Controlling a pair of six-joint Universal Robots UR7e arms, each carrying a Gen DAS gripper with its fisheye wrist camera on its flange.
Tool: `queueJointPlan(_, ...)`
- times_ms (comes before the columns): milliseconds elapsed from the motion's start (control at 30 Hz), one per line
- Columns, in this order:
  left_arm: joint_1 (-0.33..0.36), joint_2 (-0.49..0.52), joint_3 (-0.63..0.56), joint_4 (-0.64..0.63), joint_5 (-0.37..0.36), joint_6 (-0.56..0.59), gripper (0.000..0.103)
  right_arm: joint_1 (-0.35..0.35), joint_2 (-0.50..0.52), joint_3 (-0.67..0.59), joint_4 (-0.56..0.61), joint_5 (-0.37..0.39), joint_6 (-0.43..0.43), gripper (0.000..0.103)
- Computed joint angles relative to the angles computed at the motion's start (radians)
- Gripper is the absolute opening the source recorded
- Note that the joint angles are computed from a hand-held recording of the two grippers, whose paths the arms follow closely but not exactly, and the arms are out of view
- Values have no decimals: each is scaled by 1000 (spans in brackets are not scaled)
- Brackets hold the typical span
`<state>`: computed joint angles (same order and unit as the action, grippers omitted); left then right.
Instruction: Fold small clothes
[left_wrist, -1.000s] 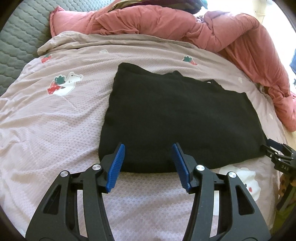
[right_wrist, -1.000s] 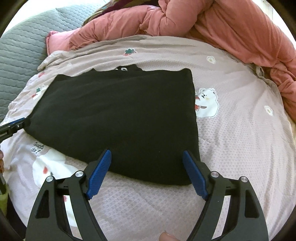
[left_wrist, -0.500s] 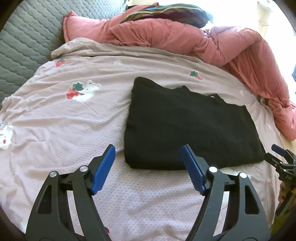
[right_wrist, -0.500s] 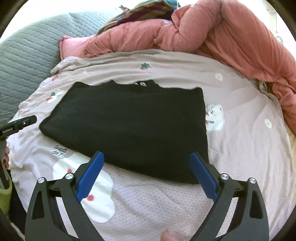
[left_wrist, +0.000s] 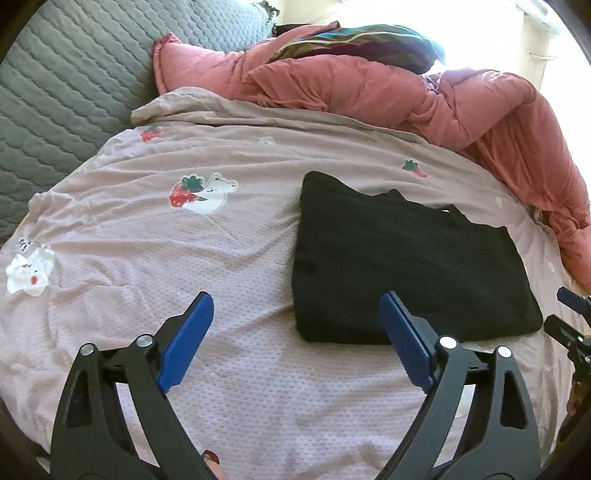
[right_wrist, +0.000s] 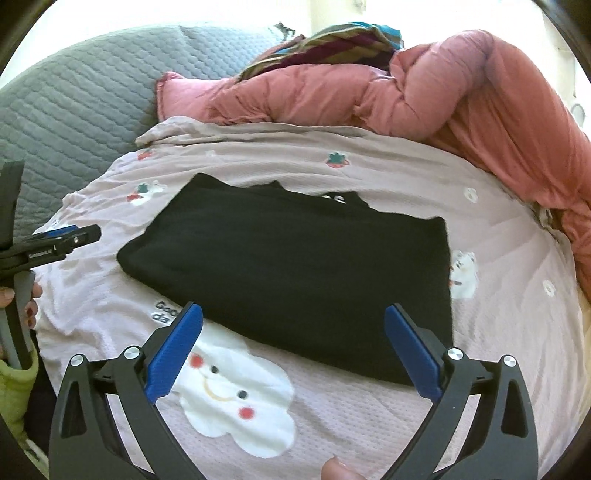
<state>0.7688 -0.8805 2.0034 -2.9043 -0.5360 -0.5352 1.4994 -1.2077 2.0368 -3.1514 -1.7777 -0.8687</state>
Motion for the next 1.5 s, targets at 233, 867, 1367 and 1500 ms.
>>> queueJointPlan(233,3,-10,12,13,44,-12,90,44,32,-3,0,1,-24,98)
queueJointPlan(867,72,-42,33,1,41,-30,93,132,215,-68,-14,-65,-99,98)
queueJointPlan(1367,147,-11,-72,53,-35,15,93,167,429,-155,-145,-197,-240,98)
queueJointPlan(1500,157,3,-100,64,-45,26,93,171,477,-174,-220,-225,-298,99)
